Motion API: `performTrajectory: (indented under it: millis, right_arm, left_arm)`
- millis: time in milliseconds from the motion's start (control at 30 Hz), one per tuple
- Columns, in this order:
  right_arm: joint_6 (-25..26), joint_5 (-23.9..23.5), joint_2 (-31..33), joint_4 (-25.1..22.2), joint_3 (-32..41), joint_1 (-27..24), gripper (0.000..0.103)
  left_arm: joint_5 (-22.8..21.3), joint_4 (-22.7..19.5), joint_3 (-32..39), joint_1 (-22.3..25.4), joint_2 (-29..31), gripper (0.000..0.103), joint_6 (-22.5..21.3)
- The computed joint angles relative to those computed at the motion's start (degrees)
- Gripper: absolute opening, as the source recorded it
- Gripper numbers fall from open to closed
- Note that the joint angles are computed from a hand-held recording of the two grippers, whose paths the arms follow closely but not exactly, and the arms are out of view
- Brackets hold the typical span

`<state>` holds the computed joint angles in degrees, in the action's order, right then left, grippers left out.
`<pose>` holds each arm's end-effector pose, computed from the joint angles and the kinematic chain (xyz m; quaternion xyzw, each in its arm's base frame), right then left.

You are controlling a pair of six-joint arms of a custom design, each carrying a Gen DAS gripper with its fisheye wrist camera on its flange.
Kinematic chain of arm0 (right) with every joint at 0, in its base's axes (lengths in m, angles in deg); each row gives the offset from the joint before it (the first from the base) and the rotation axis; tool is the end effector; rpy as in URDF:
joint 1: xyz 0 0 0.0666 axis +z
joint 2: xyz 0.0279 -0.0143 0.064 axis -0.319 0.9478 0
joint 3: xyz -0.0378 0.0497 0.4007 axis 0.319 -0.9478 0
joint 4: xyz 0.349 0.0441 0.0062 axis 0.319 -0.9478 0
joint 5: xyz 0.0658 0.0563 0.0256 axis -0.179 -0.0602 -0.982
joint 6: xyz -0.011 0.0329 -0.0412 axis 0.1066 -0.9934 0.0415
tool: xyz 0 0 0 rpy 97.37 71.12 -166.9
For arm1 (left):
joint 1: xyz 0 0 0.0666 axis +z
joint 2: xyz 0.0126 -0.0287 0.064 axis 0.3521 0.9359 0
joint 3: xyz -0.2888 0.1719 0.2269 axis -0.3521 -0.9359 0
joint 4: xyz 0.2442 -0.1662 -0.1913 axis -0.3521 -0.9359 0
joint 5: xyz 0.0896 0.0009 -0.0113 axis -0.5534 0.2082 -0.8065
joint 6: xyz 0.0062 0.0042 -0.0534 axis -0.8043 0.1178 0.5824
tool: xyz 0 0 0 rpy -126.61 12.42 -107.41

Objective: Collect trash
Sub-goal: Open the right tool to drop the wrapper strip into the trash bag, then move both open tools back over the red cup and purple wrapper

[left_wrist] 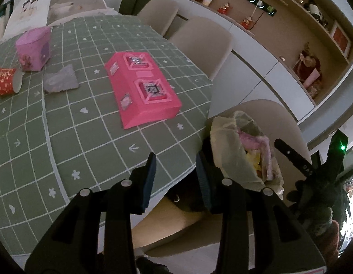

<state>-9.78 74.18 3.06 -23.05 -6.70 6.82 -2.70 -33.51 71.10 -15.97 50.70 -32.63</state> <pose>0.3998 0.1916 0.4037 -0.0710 0.9164 0.1683 0.3560 0.3211 -0.2292 0.3684 -0.1409 0.9221 -0.1593 0.3232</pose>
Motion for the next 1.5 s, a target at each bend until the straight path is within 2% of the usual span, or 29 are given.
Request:
performTrajectory:
  millis: [233, 467, 700, 900, 1067, 1200, 1500]
  right_arm:
    - [-1.07, 0.0, -0.79, -0.38, 0.38, 1.05, 0.06]
    - [-0.59, 0.65, -0.18, 0.76, 3.41, 4.9, 0.06]
    - [-1.19, 0.96, 5.29, -0.66, 10.04, 10.25, 0.06]
    - [-0.78, 0.55, 12.26, -2.85, 17.0, 15.57, 0.06]
    - [-0.29, -0.57, 19.01, -5.43, 24.1, 19.47, 0.06]
    - [-1.53, -1.04, 24.37, -7.7, 30.26, 22.12, 0.06]
    - [-2.89, -1.51, 32.12, -12.5, 40.86, 24.69, 0.06]
  left_arm:
    - [3.05, 1.48, -1.18, 2.11, 0.21, 0.034, -1.67]
    - [3.43, 2.77, -3.76, 5.74, -2.04, 0.034, -4.16]
    - [4.74, 2.17, -8.78, 14.94, -7.19, 0.034, -3.7]
    - [5.88, 0.68, -13.51, 26.08, -13.43, 0.034, -5.14]
    - [8.57, -1.07, -15.75, 37.32, -16.92, 0.034, -10.25]
    - [12.15, -0.93, -15.71, 44.59, -17.39, 0.034, -14.87]
    - [20.34, 1.13, -13.86, 54.46, -15.54, 0.034, -27.56]
